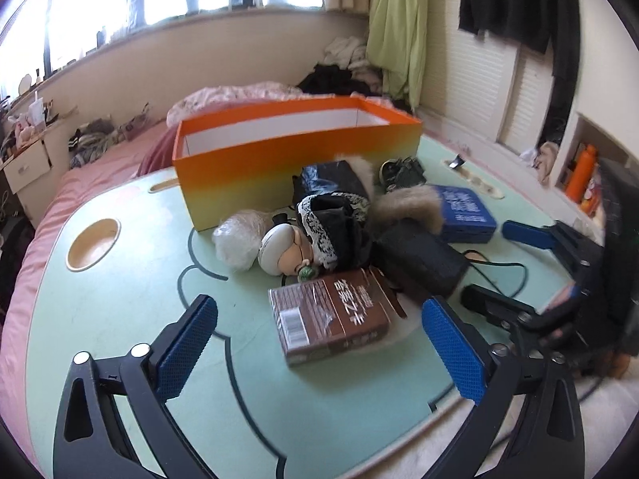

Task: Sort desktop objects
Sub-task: 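Grasp the black-and-red case with the right gripper while the left gripper grasps the brown carton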

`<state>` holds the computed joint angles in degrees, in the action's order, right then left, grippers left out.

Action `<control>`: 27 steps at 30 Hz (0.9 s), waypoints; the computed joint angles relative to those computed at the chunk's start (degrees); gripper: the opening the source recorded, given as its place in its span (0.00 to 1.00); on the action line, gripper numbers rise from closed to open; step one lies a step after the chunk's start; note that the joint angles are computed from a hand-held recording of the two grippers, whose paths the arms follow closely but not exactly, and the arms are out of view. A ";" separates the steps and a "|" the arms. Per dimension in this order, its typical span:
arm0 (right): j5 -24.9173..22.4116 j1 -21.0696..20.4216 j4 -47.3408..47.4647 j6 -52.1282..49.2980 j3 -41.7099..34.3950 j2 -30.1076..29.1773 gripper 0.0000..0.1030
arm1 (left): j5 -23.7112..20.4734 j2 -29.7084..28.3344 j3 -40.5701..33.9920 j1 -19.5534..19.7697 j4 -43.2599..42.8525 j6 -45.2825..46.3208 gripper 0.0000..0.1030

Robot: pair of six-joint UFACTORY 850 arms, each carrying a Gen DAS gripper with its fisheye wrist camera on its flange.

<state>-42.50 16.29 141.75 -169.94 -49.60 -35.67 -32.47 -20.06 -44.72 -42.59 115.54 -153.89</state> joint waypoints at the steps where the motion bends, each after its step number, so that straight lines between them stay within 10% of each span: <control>1: -0.06 -0.02 -0.04 0.04 0.00 -0.01 1.00 | 1.05 -0.59 -0.84 0.37 -1.46 1.63 0.78; 11: -10.33 -1.10 -1.72 -2.31 4.37 2.83 0.93 | -1.49 1.10 2.94 -0.68 4.79 -6.18 0.62; 21: 8.61 6.05 -17.08 12.76 -5.46 0.23 0.39 | -3.93 2.73 4.56 -2.03 3.19 -4.66 0.55; 27: 2.17 3.13 -21.76 16.64 -4.87 0.15 0.37 | -4.09 3.78 5.65 -1.19 5.22 -8.05 0.55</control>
<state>-40.34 19.42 119.99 -153.30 -54.47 -35.52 -36.56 -16.29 -39.07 -43.79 120.76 -161.94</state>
